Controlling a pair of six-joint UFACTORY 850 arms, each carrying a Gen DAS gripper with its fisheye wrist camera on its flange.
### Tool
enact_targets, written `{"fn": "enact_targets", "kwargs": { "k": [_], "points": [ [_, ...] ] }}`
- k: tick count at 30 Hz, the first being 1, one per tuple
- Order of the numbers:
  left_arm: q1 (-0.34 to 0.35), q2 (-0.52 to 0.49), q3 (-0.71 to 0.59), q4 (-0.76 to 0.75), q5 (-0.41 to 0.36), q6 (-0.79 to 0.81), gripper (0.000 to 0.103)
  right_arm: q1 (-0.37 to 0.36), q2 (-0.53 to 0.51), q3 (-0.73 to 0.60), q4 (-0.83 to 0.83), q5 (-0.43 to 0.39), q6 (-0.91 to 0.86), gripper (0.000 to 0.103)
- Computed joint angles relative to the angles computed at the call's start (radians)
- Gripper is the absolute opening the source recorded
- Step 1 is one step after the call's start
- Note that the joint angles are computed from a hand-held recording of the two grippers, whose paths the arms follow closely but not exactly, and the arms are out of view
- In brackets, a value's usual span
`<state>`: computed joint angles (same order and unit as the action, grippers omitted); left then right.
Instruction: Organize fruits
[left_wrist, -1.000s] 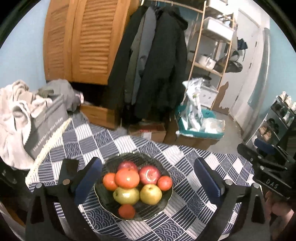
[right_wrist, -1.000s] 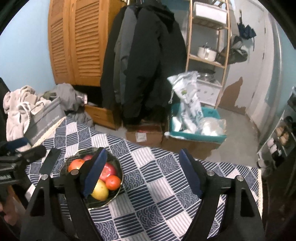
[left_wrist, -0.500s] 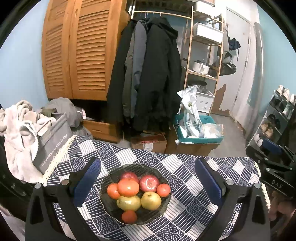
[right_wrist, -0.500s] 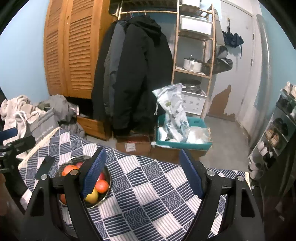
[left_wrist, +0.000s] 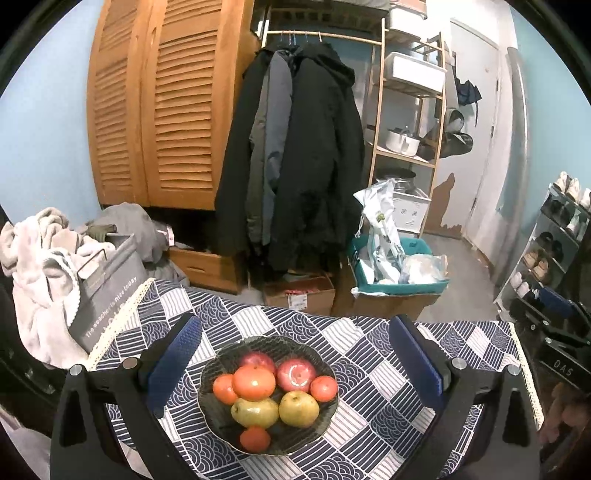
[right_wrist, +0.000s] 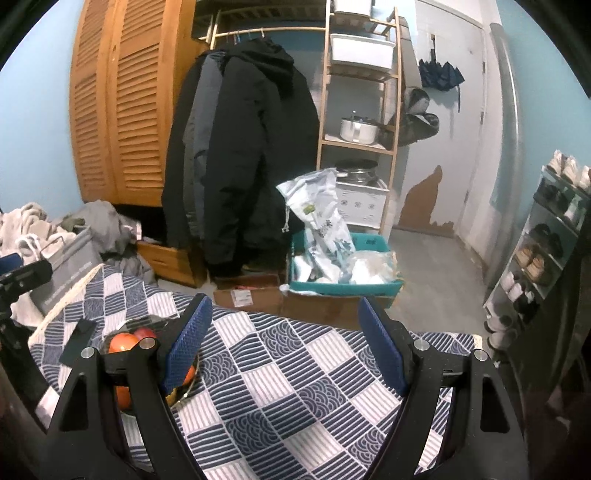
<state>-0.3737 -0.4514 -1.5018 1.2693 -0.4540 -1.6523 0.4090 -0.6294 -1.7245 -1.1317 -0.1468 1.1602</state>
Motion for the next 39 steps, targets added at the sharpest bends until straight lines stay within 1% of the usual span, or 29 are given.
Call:
{"fn": "enact_targets", "kwargs": {
  "k": [9, 14, 21, 25, 35, 39],
  "points": [
    [-0.01, -0.017, -0.025, -0.039, -0.009, 0.065, 0.102, -0.01, 0.015, 0.024, -0.085, 0.0, 0.092, 0.08],
    [-0.01, -0.022, -0.03, -0.04, -0.007, 0.059, 0.102, -0.013, 0.013, 0.021, -0.045, -0.005, 0.052, 0.08],
    [-0.02, -0.033, -0.046, -0.064, -0.019, 0.09, 0.102, -0.015, 0.012, 0.022, -0.033, -0.009, 0.034, 0.08],
    [-0.021, -0.04, -0.056, -0.071, -0.016, 0.099, 0.102, -0.019, 0.014, 0.031, -0.064, -0.008, 0.064, 0.08],
    [-0.024, -0.044, -0.062, -0.078, -0.023, 0.102, 0.102, -0.02, 0.015, 0.032, -0.052, -0.009, 0.049, 0.08],
    [-0.025, -0.045, -0.059, -0.058, -0.022, 0.083, 0.102, -0.023, 0.015, 0.031, -0.033, -0.01, 0.026, 0.08]
  ]
}}
